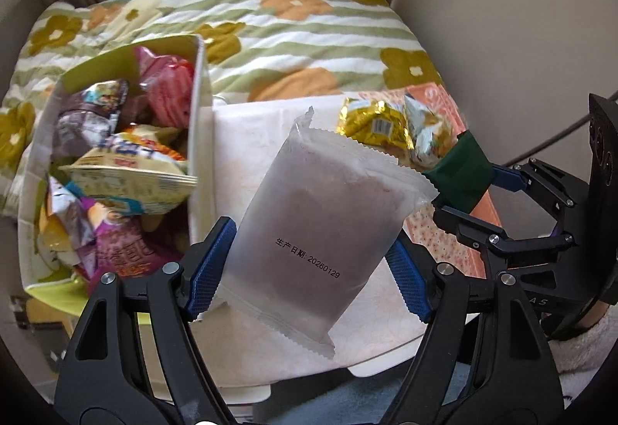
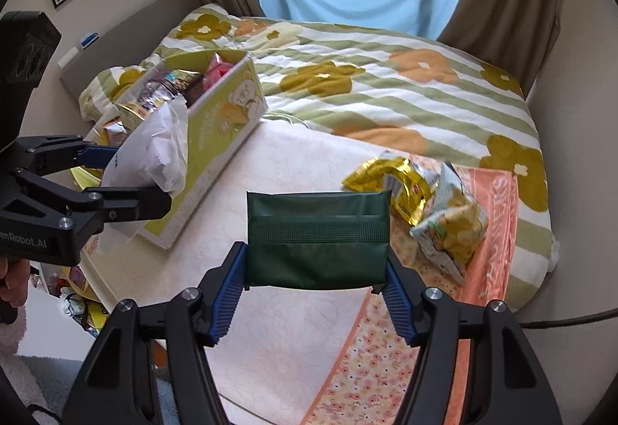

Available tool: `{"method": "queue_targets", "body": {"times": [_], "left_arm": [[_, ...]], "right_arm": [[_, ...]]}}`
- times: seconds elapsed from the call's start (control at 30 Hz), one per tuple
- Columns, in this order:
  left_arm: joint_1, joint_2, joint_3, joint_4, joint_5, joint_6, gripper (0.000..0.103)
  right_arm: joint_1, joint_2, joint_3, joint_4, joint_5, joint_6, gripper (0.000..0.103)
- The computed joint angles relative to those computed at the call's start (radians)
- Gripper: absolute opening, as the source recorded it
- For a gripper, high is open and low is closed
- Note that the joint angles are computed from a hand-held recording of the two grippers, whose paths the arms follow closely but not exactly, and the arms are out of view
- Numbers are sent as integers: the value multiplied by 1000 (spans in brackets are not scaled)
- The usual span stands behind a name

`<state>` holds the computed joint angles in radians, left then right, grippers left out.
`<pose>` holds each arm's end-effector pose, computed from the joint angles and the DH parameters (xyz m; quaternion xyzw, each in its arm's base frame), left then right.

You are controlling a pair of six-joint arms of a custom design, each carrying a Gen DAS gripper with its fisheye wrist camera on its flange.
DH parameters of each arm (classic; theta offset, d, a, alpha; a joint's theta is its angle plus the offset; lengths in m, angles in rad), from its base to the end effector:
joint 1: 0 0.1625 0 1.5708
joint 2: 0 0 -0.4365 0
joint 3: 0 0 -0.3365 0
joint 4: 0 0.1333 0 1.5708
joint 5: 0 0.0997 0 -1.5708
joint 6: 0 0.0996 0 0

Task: Organize snacks
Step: 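Drop white pouch in box with left tool while right drops green bar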

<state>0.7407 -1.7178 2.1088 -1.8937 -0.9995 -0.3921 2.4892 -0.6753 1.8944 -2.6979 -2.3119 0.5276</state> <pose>-0.1253 -0.3682 0.3757 0.2177 0.9339 -0.1348 0.2494 0.4765 -0.2809 0.0371 0.1971 -0.9102 0.2072 0.2996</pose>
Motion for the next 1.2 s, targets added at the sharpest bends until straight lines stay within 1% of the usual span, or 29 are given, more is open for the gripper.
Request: {"method": "queue_targets", "body": {"times": [0.07,0.2,0.33,0.47,0.57,0.63,0.7,0.83,0.9,0.93,0.97,1.03,1.1,1.2], "left_arm": [[5,-33,-28,34,35,-22,74],[28,-103,-72,96,106,-47,74],[102,-138,-114,106,142,-2,74],[203,-148,-156,92,149,89,74],[297,-141,-198,66,125,188,74],[363,-125,-216,25,105,274,74],[411,-112,-235,9,87,347,74],[501,-76,-271,-56,4,519,75],[520,-66,-282,-73,-13,573,85],[523,-62,-289,-74,-12,593,99],[528,-62,-289,-87,-16,615,103],[540,-61,-299,-84,-34,635,103],[555,-63,-305,-74,-38,632,103],[569,-82,-301,-62,-52,606,103]], "right_arm": [[11,28,-57,-8,12,-48,61],[30,98,-174,-6,44,-114,61],[46,191,-304,10,67,-154,61],[62,288,-440,56,88,-148,61],[71,358,-540,103,97,-114,61],[76,395,-595,138,97,-77,61],[80,430,-645,173,92,-33,61],[91,480,-718,242,68,69,61],[95,501,-752,290,59,124,61],[97,509,-766,312,56,151,61],[99,516,-777,330,55,176,61],[103,526,-793,362,49,214,61],[106,533,-805,400,43,245,61],[107,535,-798,396,50,270,61]]}}
